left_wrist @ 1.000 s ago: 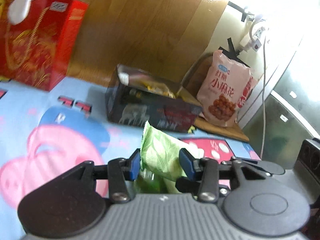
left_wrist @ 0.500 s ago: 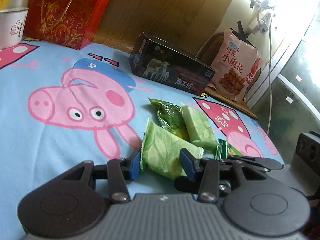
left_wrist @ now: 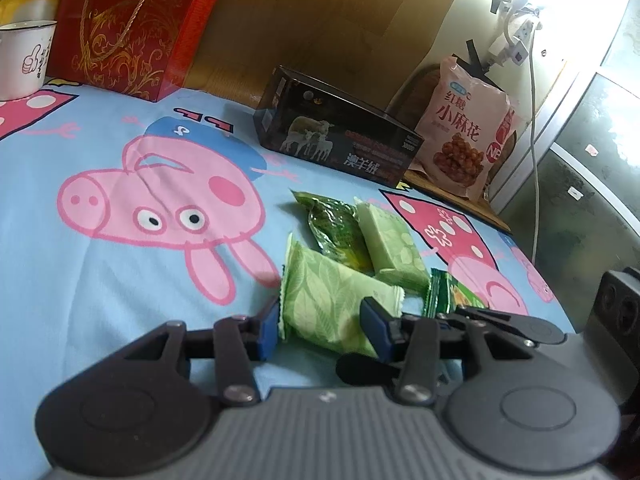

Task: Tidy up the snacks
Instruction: 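Lift the green pack with the left tool into the black box, release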

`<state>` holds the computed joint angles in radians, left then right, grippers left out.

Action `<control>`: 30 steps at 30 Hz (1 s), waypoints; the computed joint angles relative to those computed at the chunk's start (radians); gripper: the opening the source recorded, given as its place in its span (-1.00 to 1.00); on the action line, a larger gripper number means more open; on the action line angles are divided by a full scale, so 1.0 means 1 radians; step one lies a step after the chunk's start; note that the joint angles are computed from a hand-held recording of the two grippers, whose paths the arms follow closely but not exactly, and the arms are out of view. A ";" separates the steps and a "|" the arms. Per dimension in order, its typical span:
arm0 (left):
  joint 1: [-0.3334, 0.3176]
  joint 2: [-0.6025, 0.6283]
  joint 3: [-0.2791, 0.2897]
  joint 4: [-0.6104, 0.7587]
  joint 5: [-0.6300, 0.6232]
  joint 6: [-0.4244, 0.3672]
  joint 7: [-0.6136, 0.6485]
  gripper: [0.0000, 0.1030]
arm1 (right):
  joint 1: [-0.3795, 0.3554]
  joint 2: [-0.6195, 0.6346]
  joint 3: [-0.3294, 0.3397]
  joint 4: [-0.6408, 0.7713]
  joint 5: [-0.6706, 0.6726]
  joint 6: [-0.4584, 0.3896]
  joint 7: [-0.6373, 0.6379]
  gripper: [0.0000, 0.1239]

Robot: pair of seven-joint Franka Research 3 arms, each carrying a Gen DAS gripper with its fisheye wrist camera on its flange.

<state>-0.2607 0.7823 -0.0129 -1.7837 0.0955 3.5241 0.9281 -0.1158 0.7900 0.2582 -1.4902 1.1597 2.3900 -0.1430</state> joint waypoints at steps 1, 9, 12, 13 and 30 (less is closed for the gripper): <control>0.000 -0.002 -0.001 -0.002 0.001 0.000 0.001 -0.18 | 0.000 -0.001 0.001 -0.002 0.001 0.004 -0.005 -0.19; 0.014 -0.008 -0.016 -0.017 0.014 0.010 -0.004 -0.18 | 0.000 -0.006 0.003 -0.012 0.010 0.017 -0.024 -0.17; 0.012 -0.010 -0.015 -0.020 0.013 0.013 -0.002 -0.18 | 0.000 -0.006 0.003 -0.012 0.011 0.017 -0.027 -0.17; 0.013 -0.010 -0.015 -0.020 0.014 0.014 -0.002 -0.18 | 0.001 -0.005 0.002 -0.012 0.011 0.017 -0.026 -0.17; 0.071 0.005 -0.068 -0.008 0.069 0.029 -0.023 -0.07 | 0.008 -0.003 0.002 -0.006 -0.001 0.019 -0.038 0.00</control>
<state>-0.1896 0.7871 -0.0813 -1.7916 0.1646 3.5535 0.9055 -0.1073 0.7873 0.2606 -1.4966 1.1591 2.4086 -0.1810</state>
